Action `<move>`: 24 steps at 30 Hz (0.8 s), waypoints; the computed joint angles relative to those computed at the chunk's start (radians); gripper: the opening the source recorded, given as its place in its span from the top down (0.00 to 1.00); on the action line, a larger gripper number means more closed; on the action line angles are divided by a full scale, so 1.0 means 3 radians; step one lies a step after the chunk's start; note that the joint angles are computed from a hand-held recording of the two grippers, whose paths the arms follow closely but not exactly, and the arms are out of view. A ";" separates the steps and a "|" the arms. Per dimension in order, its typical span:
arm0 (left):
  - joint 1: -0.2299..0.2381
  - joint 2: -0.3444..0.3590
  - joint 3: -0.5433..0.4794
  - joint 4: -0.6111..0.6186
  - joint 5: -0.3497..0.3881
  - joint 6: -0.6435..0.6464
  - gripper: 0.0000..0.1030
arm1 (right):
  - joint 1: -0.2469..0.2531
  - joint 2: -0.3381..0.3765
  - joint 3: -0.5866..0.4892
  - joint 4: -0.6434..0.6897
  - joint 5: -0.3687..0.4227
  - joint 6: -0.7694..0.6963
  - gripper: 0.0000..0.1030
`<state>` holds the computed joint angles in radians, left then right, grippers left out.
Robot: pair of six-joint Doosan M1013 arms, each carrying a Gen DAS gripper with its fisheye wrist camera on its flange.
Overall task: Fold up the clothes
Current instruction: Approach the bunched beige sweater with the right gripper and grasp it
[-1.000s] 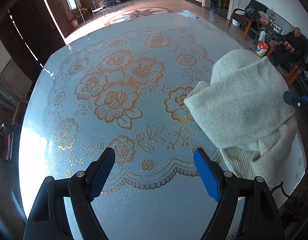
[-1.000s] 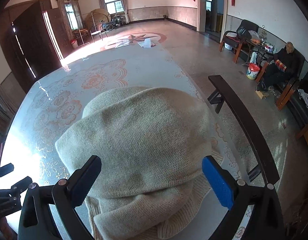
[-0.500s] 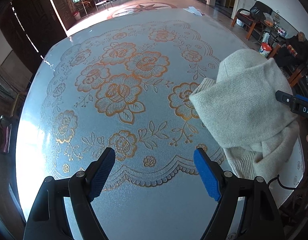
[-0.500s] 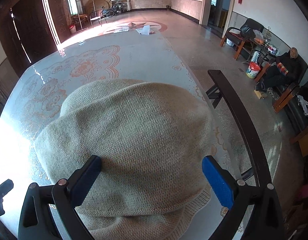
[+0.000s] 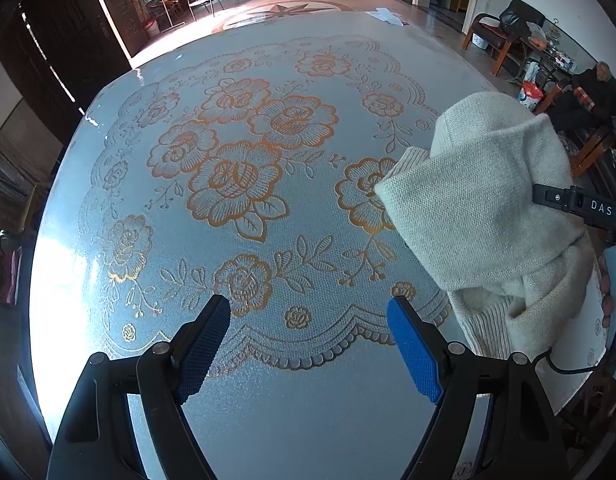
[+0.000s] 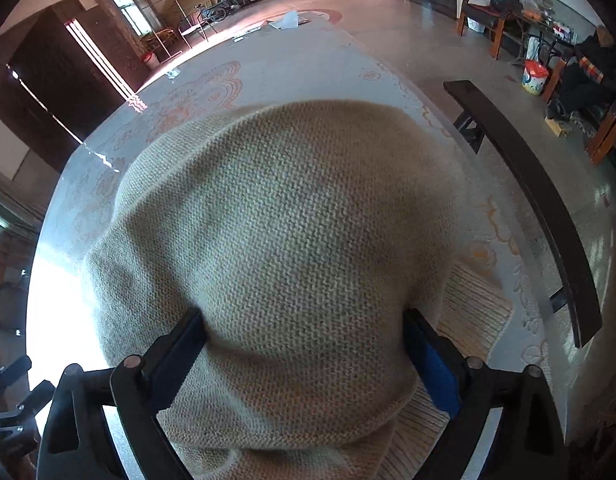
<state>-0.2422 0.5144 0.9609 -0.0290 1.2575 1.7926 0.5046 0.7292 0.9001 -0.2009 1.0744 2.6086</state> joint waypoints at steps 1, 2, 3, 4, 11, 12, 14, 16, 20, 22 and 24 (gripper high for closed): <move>0.0004 0.0005 -0.0007 -0.0012 0.0020 -0.0009 0.20 | 0.0001 -0.0013 0.0019 -0.0002 -0.0020 0.0001 0.11; 0.0007 0.0011 -0.0014 -0.0023 0.0039 -0.0018 0.20 | 0.0004 -0.0025 0.0035 -0.0010 -0.0034 0.0000 0.12; 0.0011 0.0016 -0.0020 -0.0035 0.0058 -0.0027 0.20 | 0.0011 -0.0031 0.0043 -0.0028 -0.0033 -0.0004 0.14; 0.0008 0.0015 -0.0020 -0.0038 0.0065 -0.0023 0.20 | 0.0017 -0.0039 0.0056 -0.0041 -0.0040 0.0006 0.14; -0.0045 0.0027 -0.0034 -0.0116 0.0072 0.0185 0.20 | 0.0066 -0.0086 0.0135 -0.0146 -0.0036 0.0175 0.09; -0.0061 0.0032 -0.0034 -0.0109 0.0057 0.0218 0.20 | 0.0069 -0.0065 0.0085 -0.0146 0.0007 0.0179 0.09; -0.0096 0.0049 -0.0044 -0.0074 0.0048 0.0276 0.20 | 0.0073 -0.0049 0.0037 -0.0155 0.0056 0.0199 0.08; -0.0119 0.0071 -0.0075 -0.0085 0.0087 0.0330 0.20 | 0.0074 -0.0041 -0.0005 -0.0183 0.0100 0.0221 0.08; -0.0144 0.0063 -0.0080 -0.0141 0.0075 0.0419 0.20 | 0.0133 -0.0086 -0.0006 -0.0358 0.0150 0.0303 0.08; -0.0157 0.0054 -0.0068 -0.0137 0.0043 0.0456 0.20 | 0.0158 -0.0114 0.0007 -0.0429 0.0137 0.0326 0.09; -0.0165 0.0060 -0.0078 -0.0147 0.0049 0.0481 0.20 | 0.0177 -0.0125 -0.0003 -0.0466 0.0157 0.0318 0.08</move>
